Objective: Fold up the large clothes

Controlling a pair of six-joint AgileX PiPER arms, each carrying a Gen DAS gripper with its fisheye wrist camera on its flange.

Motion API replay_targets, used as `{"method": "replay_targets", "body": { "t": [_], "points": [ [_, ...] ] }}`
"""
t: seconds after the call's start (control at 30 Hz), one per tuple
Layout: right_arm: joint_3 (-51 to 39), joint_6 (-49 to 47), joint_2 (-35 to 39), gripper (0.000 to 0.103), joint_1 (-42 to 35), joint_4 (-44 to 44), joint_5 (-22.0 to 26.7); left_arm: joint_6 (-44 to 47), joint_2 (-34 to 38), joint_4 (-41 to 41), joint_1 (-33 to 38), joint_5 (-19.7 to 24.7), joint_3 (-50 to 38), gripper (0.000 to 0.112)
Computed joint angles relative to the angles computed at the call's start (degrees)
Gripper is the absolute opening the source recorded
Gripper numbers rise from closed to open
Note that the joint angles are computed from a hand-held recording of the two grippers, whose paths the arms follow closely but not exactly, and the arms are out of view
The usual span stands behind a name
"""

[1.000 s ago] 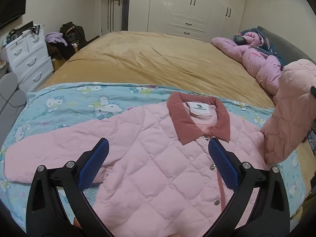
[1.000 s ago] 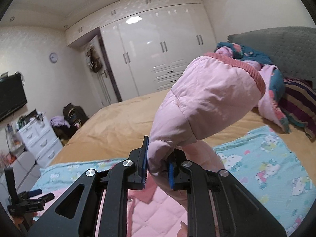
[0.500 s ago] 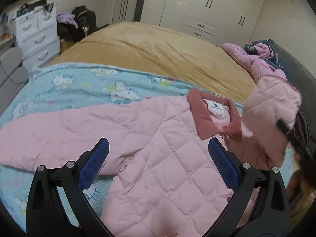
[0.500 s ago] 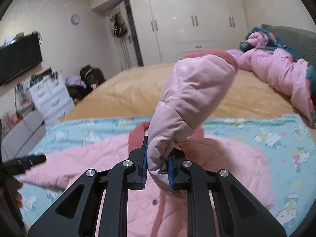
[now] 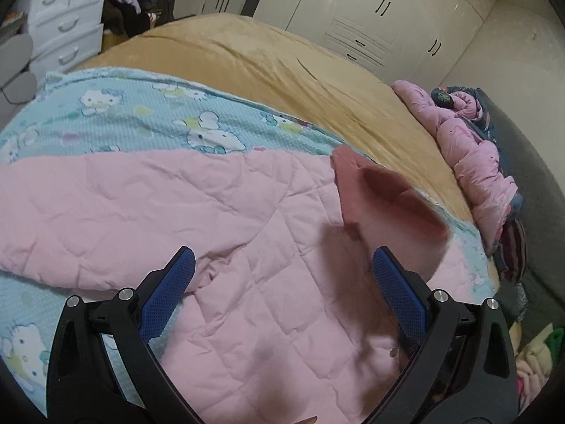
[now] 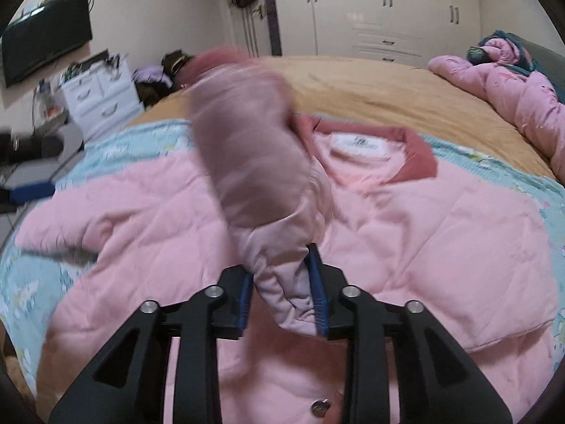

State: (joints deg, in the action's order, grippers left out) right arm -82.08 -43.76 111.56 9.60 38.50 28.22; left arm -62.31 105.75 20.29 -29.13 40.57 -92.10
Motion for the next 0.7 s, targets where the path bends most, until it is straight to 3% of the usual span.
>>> {"method": "replay_targets", "body": {
  "t": [0.1,0.23,0.37,0.5,0.7],
  "points": [
    [1.1,1.4,0.3,0.040,1.4,-2.7,-0.3,1.4,0.5,-2.9,0.3,-1.7,0.2,0.094],
    [0.2,-2.4,1.2,0.069,-0.2,2.2,6.5,2.6,1.8,-4.8,0.1,-2.0,-0.7,0.094],
    [1.8,-5.7,-0.3,0.080,-0.9,5.0,9.1,5.2,3.6,-8.9,0.7,-3.0,-2.2,0.094],
    [2.9,-6.8,-2.9,0.081,-4.2,7.3,15.2,10.5,7.4,-15.2,1.5,-2.4,-5.9,0.094],
    [7.5,-9.8,-8.1,0.082,-12.6,10.6,19.5,19.9,14.8,-28.3,3.5,-3.9,-12.1,0.094]
  ]
}}
